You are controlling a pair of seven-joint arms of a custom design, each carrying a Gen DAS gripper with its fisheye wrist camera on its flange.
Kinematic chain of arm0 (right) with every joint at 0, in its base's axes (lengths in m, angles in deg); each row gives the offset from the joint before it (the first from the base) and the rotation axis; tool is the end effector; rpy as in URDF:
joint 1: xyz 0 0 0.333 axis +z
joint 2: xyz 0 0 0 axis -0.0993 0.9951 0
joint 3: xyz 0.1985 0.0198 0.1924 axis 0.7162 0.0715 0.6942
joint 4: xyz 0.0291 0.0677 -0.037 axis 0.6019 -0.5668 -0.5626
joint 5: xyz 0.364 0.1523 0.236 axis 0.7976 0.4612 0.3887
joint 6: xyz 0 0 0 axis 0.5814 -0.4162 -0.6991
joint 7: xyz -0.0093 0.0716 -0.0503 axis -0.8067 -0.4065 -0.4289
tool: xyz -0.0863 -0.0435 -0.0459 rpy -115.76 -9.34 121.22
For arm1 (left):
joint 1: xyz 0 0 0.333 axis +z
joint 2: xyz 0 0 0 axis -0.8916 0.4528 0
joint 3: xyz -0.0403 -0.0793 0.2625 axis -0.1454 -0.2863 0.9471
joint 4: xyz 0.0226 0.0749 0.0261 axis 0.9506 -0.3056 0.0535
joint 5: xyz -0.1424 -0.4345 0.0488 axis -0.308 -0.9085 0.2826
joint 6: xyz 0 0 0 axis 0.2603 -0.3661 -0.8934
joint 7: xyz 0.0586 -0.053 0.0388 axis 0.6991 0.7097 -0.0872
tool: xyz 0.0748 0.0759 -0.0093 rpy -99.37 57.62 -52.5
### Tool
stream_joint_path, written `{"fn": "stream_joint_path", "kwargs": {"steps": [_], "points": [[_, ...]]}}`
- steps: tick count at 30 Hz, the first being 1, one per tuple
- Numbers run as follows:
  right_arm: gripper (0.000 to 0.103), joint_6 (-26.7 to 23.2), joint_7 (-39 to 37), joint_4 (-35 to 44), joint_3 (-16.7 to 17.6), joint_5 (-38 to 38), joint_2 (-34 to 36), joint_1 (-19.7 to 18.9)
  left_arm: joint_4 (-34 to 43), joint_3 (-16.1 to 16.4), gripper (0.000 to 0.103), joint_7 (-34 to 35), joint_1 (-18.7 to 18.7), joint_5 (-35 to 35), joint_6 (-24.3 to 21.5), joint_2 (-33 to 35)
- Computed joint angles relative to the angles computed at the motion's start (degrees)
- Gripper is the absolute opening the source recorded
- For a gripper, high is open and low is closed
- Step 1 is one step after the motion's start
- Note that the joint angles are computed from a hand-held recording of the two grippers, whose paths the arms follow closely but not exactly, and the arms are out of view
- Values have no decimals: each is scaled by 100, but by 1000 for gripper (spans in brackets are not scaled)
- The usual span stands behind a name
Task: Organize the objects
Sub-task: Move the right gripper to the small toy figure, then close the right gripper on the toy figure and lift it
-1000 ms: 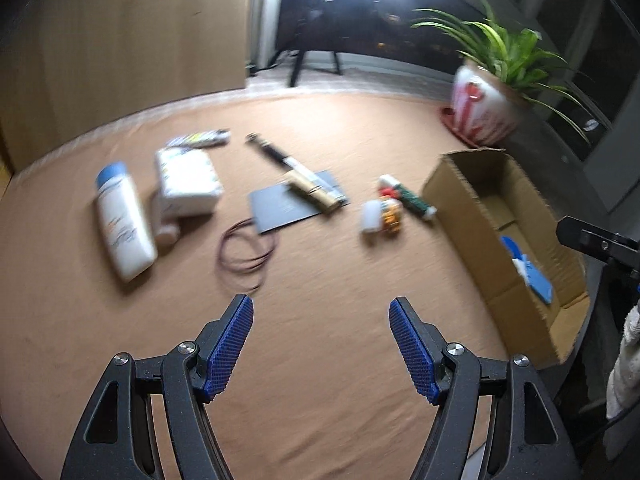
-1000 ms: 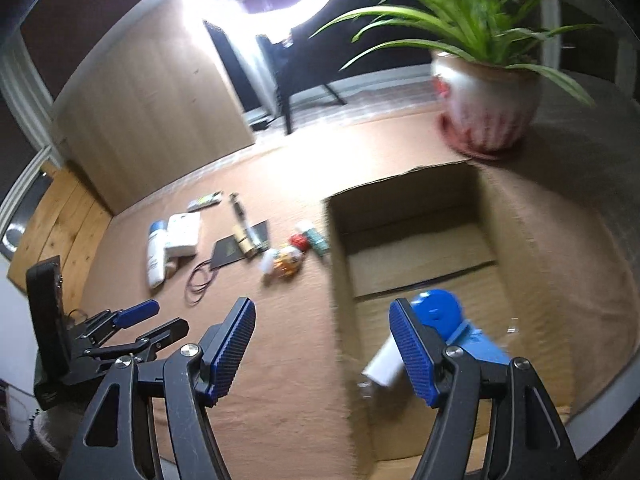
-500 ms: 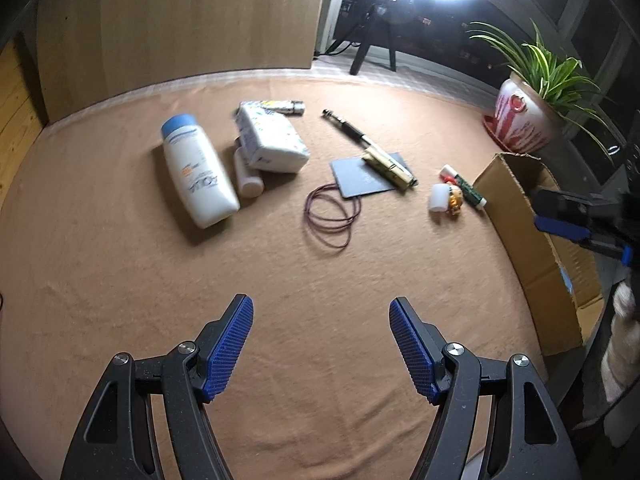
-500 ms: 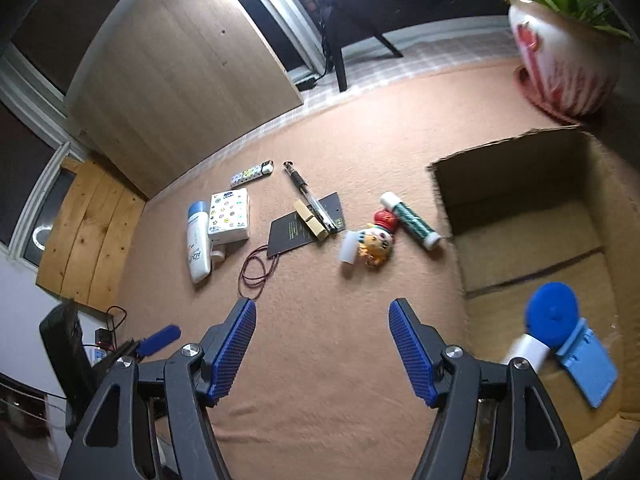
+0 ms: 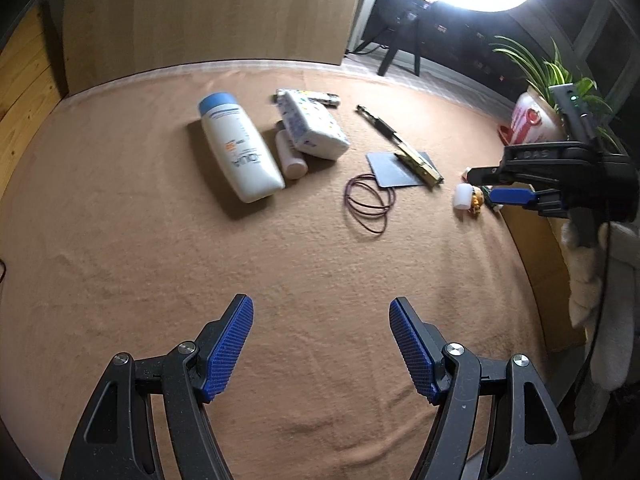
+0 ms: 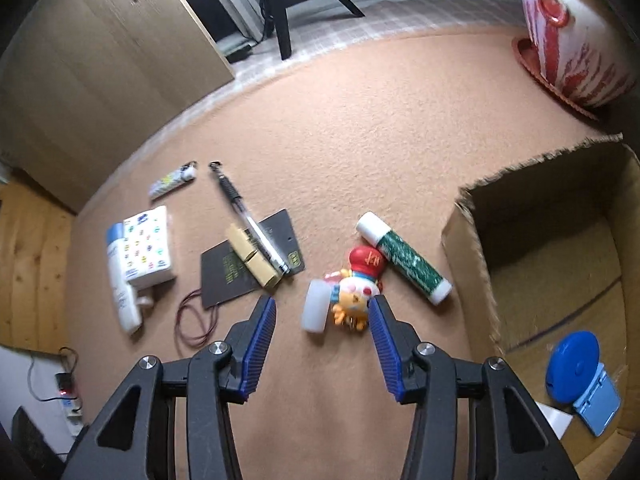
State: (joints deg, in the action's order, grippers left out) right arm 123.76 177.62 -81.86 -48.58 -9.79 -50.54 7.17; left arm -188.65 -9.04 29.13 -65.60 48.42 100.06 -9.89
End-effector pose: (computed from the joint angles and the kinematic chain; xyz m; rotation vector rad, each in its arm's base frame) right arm 0.6142 0.1744 0.4992 -1.5305 2.3184 -0.1274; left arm 0.5207 -0.0297 0.5170 -1.7879 2.3123 -0.7933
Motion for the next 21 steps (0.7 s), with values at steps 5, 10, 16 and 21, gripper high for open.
{"fn": "stream_joint_path", "kwargs": {"steps": [5,10,16,21], "points": [[46,-383,121,385,44,-495,342,41,58,61,74,-73,81,-33,-9,67],[40,-379,-2,373,37,-686,346,87,78,58,74,-72,99,-66,1,115],[30,-154,-674,-10,34,-245,45,115,109,8,74,-98,77,-59,-42,172],[30,-202,-888,-51,9,83,47,74,120,-11,74,-53,44,-65,-58,177]]}}
